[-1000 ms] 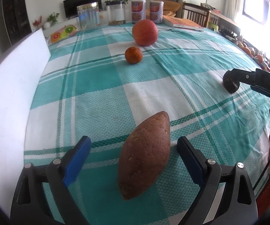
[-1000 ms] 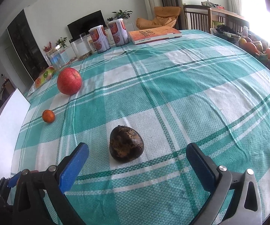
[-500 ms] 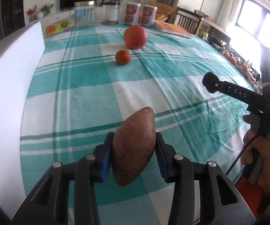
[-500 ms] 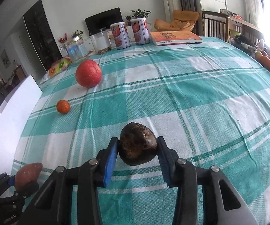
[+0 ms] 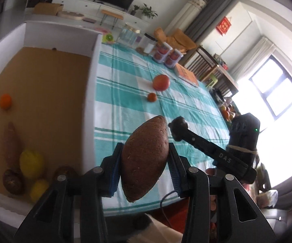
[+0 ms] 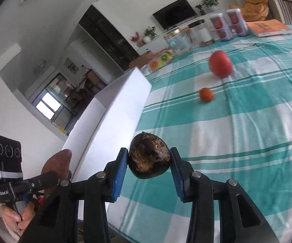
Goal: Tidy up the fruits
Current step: 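Carry the sweet potato and water chestnut over the box and release both, then return both tools to the table and grasp the small orange with the left gripper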
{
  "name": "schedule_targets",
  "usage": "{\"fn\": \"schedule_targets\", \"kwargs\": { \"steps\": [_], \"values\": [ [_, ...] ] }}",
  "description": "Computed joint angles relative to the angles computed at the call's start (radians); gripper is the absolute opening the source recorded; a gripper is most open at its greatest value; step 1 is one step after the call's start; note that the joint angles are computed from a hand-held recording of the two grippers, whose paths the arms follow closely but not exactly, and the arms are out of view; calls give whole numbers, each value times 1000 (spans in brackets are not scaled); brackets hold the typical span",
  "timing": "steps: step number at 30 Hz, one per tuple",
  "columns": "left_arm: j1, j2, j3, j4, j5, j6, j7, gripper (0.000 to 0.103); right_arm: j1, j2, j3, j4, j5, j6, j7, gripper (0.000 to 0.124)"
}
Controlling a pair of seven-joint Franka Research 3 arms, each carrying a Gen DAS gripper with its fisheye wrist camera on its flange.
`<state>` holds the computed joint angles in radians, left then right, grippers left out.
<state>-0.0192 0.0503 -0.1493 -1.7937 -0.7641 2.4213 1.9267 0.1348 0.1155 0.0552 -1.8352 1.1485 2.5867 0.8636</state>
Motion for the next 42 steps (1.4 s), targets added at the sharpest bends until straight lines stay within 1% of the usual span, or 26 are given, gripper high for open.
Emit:
{"fn": "schedule_targets", "kwargs": {
  "steps": [2, 4, 6, 9, 12, 14, 18, 19, 20, 21, 22, 23, 25, 26, 28, 29, 30, 31, 32, 34, 35, 37, 38, 39, 40, 42],
  "values": [
    [17, -13, 23, -22, 62, 61, -61, 43, 30, 28, 26, 70, -51, -37, -4, 42],
    [32, -14, 43, -40, 180, 119, -168, 43, 63, 72, 47, 150, -133, -76, 15, 42],
    [47, -8, 59, -59, 313, 156, -289, 43, 100, 123, 62, 220, -241, -92, 50, 42],
    [64, 10, 71, -75, 493, 166, -444, 43, 163, 206, 63, 315, -452, -94, 139, 42],
    [78, 24, 72, -85, 590, 152, -527, 43, 209, 274, 52, 388, -623, -98, 215, 42],
    [83, 29, 70, -92, 639, 147, -556, 43, 224, 307, 48, 426, -699, -105, 252, 42],
    [80, 46, 58, -78, 704, 130, -588, 45, 224, 320, 54, 442, -758, -105, 288, 42],
    [76, 46, 56, -79, 727, 137, -607, 46, 217, 302, 59, 419, -753, -93, 291, 46],
    [71, 43, 56, -83, 758, 151, -628, 56, 205, 290, 66, 401, -737, -80, 287, 51],
    [65, 43, 56, -83, 799, 166, -654, 73, 191, 274, 72, 382, -716, -68, 282, 66],
    [58, 38, 58, -88, 844, 189, -684, 78, 180, 261, 73, 364, -699, -52, 282, 76],
    [55, 30, 60, -98, 882, 214, -705, 80, 166, 249, 76, 346, -678, -32, 274, 78],
    [47, 25, 55, -102, 930, 246, -730, 80, 142, 206, 75, 279, -638, 21, 258, 82],
    [45, 24, 51, -102, 933, 259, -728, 80, 135, 186, 66, 244, -632, 54, 261, 84],
    [41, 25, 37, -101, 897, 282, -692, 80, 130, 141, 34, 149, -647, 149, 298, 98],
    [37, 25, 28, -101, 869, 290, -665, 80, 130, 126, 10, 102, -676, 204, 337, 101],
    [34, 20, 16, -107, 827, 299, -625, 80, 138, 118, -26, 60, -736, 256, 398, 102],
    [29, 16, 3, -109, 773, 305, -570, 80, 154, 113, -78, 21, -828, 298, 487, 102],
    [23, 17, -11, -104, 713, 307, -505, 81, 183, 117, -150, -9, -954, 324, 612, 102],
    [5, 16, -42, -99, 579, 298, -353, 81, 251, 135, -309, -38, -1192, 316, 872, 102],
    [-7, 20, -56, -88, 522, 285, -281, 82, 261, 139, -355, -47, -1255, 296, 956, 102],
    [-37, 30, -80, -69, 446, 254, -169, 84, 238, 137, -388, -66, -1294, 274, 1050, 102],
    [-51, 37, -89, -54, 421, 229, -127, 84, 197, 138, -363, -60, -1236, 258, 1058, 102],
    [-65, 53, -97, -31, 399, 203, -93, 84, 155, 126, -333, -73, -1182, 280, 1053, 102],
    [-76, 72, -105, -6, 374, 181, -63, 84, 148, 115, -338, -91, -1197, 307, 1094, 102],
    [-99, 117, -115, 43, 374, 157, -52, 84, 196, 114, -407, -87, -1347, 283, 1263, 102]
  ]
}}
